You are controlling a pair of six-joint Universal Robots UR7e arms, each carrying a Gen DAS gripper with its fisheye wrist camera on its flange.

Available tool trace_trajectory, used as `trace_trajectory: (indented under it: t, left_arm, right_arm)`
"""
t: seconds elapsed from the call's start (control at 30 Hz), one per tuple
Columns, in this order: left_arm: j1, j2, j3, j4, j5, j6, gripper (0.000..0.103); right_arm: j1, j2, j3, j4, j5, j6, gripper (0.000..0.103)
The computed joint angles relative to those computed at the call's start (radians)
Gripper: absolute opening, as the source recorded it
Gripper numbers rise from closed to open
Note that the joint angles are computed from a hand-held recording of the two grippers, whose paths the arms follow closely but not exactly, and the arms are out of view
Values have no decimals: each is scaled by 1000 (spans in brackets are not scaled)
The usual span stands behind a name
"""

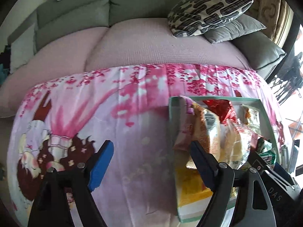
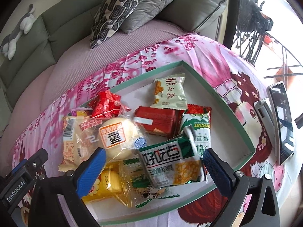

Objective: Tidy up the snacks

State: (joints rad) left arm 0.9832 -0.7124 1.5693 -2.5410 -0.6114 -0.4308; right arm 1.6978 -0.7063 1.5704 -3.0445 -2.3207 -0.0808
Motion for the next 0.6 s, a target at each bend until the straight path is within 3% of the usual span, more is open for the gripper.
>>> trace_trajectory:
  t: [0.17, 0.43, 0.6]
  left_arm:
    - [-8, -31, 34, 68, 49, -59, 83]
    - [-7, -99, 123, 193, 57, -189, 83]
    - [-16, -144, 190, 223, 57, -244, 83]
  right_arm:
    - [11, -5, 17, 1, -7, -11, 103]
    - [43, -19, 87, -14, -7, -58, 103]
    - [78, -19, 130, -66, 2, -134, 103]
